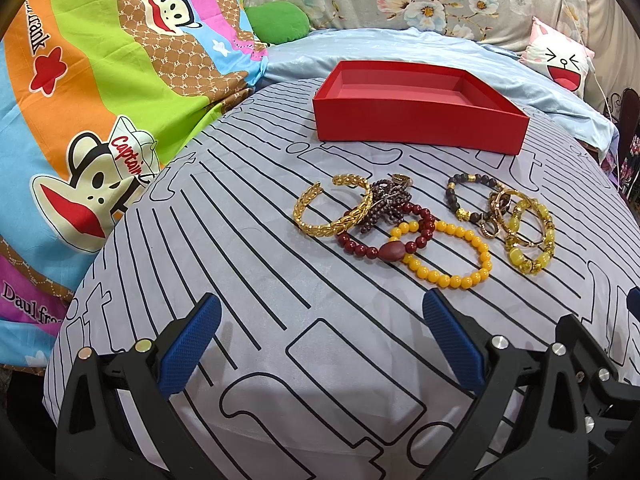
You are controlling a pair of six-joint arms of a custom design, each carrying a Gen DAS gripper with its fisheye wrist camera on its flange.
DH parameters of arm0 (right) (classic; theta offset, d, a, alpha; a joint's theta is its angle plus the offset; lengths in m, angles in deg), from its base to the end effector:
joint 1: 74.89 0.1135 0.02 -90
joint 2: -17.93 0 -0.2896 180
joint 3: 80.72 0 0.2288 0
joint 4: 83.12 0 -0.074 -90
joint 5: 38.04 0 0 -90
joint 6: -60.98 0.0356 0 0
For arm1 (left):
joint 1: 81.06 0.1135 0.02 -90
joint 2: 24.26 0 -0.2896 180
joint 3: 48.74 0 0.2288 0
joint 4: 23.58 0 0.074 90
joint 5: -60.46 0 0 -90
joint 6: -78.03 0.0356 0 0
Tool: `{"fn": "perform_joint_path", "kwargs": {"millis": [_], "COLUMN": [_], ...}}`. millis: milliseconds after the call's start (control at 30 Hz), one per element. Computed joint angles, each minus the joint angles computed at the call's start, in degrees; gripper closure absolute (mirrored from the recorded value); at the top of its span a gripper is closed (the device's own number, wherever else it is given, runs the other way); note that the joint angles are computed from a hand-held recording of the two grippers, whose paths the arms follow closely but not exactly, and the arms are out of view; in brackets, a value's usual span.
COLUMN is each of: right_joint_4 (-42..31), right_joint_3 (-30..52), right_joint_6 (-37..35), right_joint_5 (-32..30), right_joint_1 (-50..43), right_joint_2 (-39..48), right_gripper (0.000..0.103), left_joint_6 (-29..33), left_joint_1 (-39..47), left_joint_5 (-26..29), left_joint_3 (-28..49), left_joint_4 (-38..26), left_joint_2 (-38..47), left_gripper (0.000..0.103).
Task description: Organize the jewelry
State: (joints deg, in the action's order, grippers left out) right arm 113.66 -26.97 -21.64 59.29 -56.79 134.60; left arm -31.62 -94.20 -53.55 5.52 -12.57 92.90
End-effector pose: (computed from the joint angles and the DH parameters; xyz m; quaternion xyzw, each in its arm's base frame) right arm 0.3150 0.0982 0.0898 -0.0627 0.9239 0.0244 0.3766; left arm 0.3170 -0.0591 0.0837 -0.1203 0.9192 0.0985 0.3618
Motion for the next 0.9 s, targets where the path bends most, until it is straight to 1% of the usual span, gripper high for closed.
{"fn": "perform_joint_path", "kwargs": {"millis": [167,333,400,433,533,667,800,900], "right_joint_4": [-0.2,-0.1,-0.1,0.0,-0.8,-2.7,-5.0,-6.5], "right_joint_3": [0.1,0.1,0.0,-0.1,0.5,1.9,4.3,6.0], "right_joint_6": [0.0,0.1,0.2,0.1,-0.4,-0.1,0.4,0.6], "right_joint_5": [0.0,0.0,0.0,-0.1,0.7,0.0,-0.9,-1.3], "right_joint_1": [0.0,0.0,-0.1,-0.2,-0.3,-1.3,-2.2,-2.3], "right_joint_2": [0.0,0.0,0.1,0.1,0.2,-0.1,0.2,0.7], "right_gripper": [0.006,0.006,0.006,0.006,0.006,0.007,0.007,0.007], "left_joint_6": [-0.2,-0.1,-0.4,-0.7,-1.2,-1.9,-1.1,-0.9], "left_joint_1": [0.2,1.6,2.4,2.7,5.4,9.2,11.6,12.6], "left_joint_5": [0.3,2.3,3.1,3.3,6.3,9.2,13.1,15.0], "left_joint_3": [0.1,-0.7,-0.5,-0.1,2.3,5.0,10.8,14.8], "left_joint_4": [-0.2,1.6,1.1,0.3,-3.5,-5.0,-9.6,-12.7], "left_joint_2": [0.1,0.6,0.6,0.5,0.1,-0.3,1.5,3.6], "left_gripper": [0.007,0.007,0.007,0.007,0.007,0.007,0.007,0.007]}}
